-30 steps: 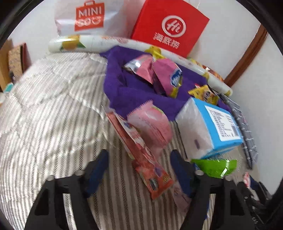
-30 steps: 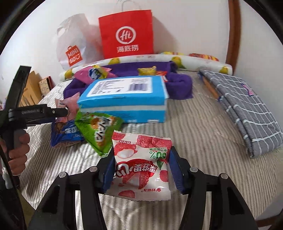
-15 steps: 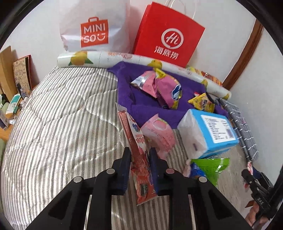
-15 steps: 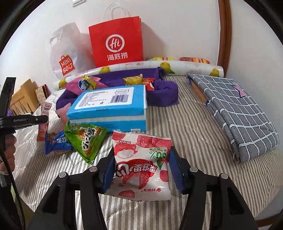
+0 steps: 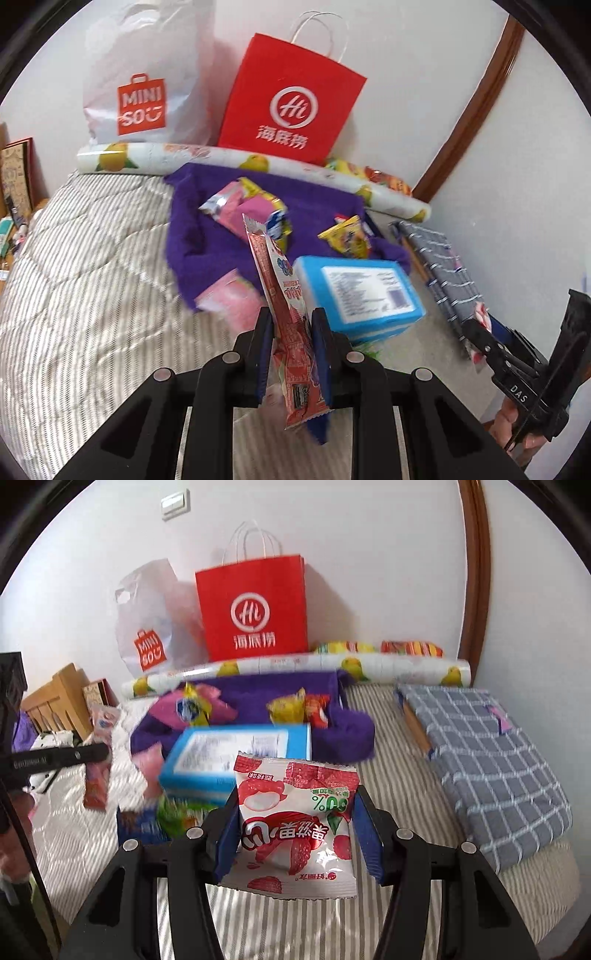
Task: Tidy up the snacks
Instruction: 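Carry the lychee packet and red stick packet over the purple towel with both tools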
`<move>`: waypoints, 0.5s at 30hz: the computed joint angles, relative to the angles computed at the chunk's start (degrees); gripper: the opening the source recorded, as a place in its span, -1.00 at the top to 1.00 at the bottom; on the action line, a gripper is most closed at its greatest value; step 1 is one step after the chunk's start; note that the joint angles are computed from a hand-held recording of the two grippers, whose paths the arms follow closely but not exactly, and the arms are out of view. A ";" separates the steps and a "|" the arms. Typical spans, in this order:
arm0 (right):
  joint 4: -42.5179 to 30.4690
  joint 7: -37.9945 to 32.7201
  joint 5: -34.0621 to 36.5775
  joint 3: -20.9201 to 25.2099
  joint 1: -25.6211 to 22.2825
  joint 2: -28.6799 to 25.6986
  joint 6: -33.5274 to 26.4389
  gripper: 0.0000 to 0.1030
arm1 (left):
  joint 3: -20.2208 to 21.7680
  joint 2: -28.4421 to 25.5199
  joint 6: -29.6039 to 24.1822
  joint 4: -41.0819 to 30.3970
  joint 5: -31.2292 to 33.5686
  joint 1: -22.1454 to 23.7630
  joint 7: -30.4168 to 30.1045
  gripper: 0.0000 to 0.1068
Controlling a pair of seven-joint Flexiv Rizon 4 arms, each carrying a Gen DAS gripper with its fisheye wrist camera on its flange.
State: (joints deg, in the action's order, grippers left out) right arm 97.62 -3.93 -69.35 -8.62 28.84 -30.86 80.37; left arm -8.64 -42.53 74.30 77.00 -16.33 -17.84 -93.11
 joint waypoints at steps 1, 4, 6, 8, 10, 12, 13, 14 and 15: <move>-0.82 -0.16 -0.08 -0.14 -0.02 -0.28 0.09 -0.08 | -0.09 -0.57 -0.22 -1.08 -0.01 -0.16 0.02 0.62; -3.68 -2.11 1.78 0.15 -0.44 -1.62 0.30 -0.08 | 1.06 -2.32 -2.06 -4.99 0.70 -1.34 -0.72 0.62; -5.99 -4.72 4.78 0.68 -0.74 -2.88 0.20 -0.08 | 1.71 -3.60 -2.95 -7.67 1.24 -1.96 -1.24 0.62; -7.92 -7.10 7.75 0.56 -0.55 -3.98 0.29 -0.08 | 2.80 -4.94 -3.90 -10.52 1.94 -2.63 -2.27 0.62; -10.25 -9.28 10.56 0.02 -0.12 -5.31 0.21 -0.08 | 2.76 -5.93 -4.55 -12.40 2.17 -2.54 -2.63 0.62; -12.47 -11.91 13.56 -0.01 0.02 -6.65 -0.15 -0.08 | 2.38 -7.35 -5.61 -14.91 1.98 -2.24 -2.72 0.62; -13.77 -13.59 15.36 0.43 -0.18 -7.44 -0.52 -0.08 | 2.41 -8.12 -6.22 -16.33 1.95 -2.21 -2.87 0.62; -15.09 -15.24 17.19 0.98 -0.44 -8.22 -0.91 -0.08 | 2.61 -8.82 -6.90 -17.71 2.01 -2.28 -3.16 0.62; -16.88 -17.41 19.29 2.02 -1.02 -9.25 -1.45 -0.08 | 2.85 -9.78 -7.74 -19.56 2.08 -2.34 -3.44 0.62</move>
State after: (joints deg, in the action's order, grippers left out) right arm 80.73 -21.35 -50.06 -6.60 27.82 -40.11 78.93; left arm -5.80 -52.31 66.56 57.44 -14.25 -20.18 -96.55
